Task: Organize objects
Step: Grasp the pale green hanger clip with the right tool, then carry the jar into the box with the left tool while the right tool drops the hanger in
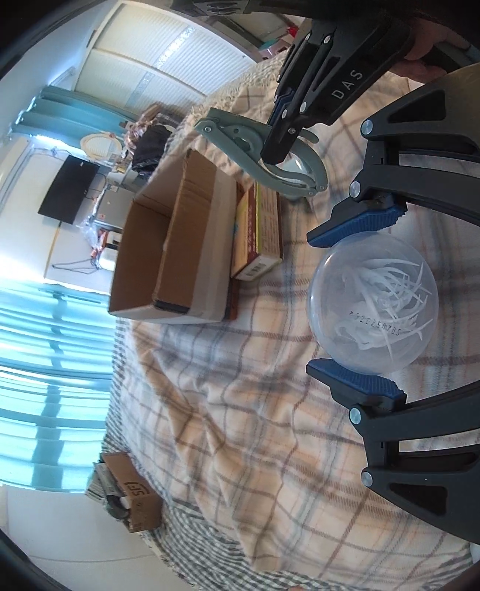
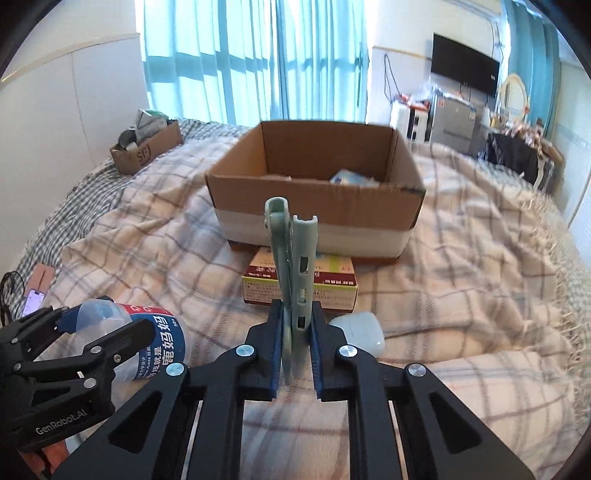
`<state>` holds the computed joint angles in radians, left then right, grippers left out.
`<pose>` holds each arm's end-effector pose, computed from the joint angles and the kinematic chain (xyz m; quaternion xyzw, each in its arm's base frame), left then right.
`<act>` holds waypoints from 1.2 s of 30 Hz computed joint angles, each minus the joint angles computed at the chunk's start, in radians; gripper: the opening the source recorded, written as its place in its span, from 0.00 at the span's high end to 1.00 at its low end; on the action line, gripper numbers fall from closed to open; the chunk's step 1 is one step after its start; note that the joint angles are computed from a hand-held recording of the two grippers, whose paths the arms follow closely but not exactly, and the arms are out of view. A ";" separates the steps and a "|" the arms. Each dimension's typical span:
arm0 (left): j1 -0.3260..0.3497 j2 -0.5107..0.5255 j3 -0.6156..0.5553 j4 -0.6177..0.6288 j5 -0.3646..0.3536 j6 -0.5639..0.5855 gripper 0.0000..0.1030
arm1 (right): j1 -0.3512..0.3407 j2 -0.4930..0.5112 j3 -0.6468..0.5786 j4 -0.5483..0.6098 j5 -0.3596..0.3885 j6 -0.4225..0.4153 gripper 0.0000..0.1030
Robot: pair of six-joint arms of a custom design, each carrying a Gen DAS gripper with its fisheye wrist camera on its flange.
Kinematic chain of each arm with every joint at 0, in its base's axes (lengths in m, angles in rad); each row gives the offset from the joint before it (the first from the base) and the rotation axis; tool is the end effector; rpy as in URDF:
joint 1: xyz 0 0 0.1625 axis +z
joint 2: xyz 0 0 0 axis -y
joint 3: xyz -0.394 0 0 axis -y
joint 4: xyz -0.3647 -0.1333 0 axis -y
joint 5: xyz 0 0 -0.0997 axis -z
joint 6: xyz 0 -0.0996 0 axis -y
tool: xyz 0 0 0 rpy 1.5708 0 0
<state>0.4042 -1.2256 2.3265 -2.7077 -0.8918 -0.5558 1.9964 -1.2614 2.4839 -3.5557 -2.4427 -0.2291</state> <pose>-0.2916 -0.3377 0.1342 0.2777 0.9009 -0.2637 0.2041 0.2009 -0.3051 0.2175 0.1218 -0.8472 0.3741 0.3570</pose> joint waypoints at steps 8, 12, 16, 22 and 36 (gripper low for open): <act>-0.063 -0.029 -0.043 0.009 0.023 0.053 0.38 | 0.124 -0.047 -0.018 0.029 -0.068 0.003 0.88; -0.067 -0.009 -0.104 -0.013 0.023 0.122 0.38 | 0.178 -0.075 -0.051 0.037 -0.102 -0.035 0.88; -0.061 0.036 -0.186 -0.041 0.021 0.202 0.38 | 0.196 -0.108 -0.097 0.062 -0.107 -0.078 0.88; -0.023 0.137 -0.329 -0.082 0.012 0.314 0.38 | 0.183 -0.118 -0.200 0.076 -0.095 -0.191 0.88; 0.119 0.426 -0.706 -0.100 -0.031 0.528 0.38 | -0.001 -0.036 -0.472 0.161 0.066 -0.344 0.88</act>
<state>0.5230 -0.7998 1.6210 -2.8075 -0.9231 -0.0278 1.9954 -1.2970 2.0115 -3.3945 -2.3762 -0.5732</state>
